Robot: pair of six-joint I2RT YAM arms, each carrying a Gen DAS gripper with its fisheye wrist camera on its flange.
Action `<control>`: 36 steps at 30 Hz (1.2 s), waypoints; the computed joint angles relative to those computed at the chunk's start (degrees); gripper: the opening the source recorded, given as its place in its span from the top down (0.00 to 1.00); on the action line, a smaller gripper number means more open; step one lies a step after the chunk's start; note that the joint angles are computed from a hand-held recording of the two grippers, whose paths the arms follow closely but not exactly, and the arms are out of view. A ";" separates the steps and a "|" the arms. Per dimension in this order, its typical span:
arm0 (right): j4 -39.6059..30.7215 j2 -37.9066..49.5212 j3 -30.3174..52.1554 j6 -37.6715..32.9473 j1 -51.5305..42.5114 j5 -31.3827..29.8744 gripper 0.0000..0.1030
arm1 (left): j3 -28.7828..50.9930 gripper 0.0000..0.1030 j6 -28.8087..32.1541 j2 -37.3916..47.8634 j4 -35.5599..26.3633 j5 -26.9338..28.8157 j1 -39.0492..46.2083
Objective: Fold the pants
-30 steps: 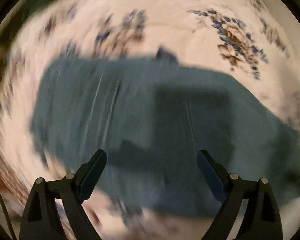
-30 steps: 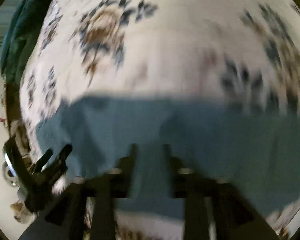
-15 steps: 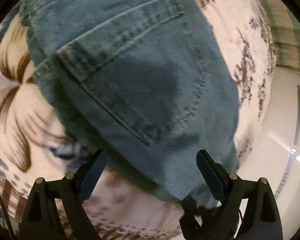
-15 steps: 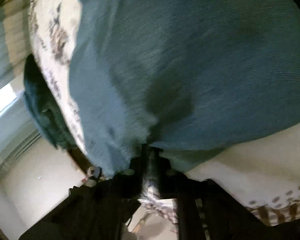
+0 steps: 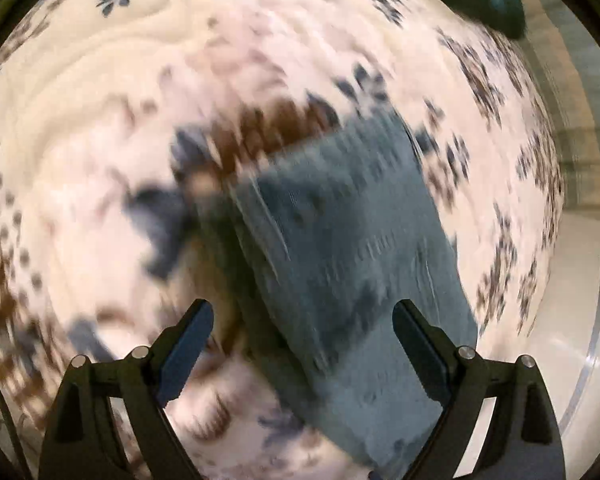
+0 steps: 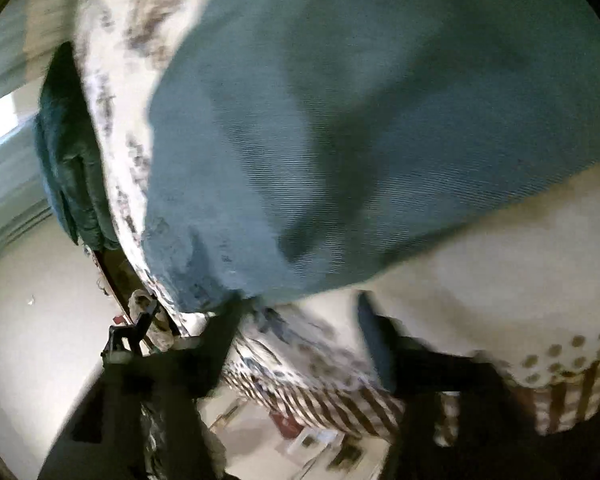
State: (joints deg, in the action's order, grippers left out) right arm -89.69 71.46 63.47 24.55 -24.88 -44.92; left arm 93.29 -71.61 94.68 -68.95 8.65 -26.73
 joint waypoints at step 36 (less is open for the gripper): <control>49.45 -25.41 -30.71 59.43 18.57 4.69 0.48 | -17.09 0.58 5.50 -4.46 19.74 13.39 9.65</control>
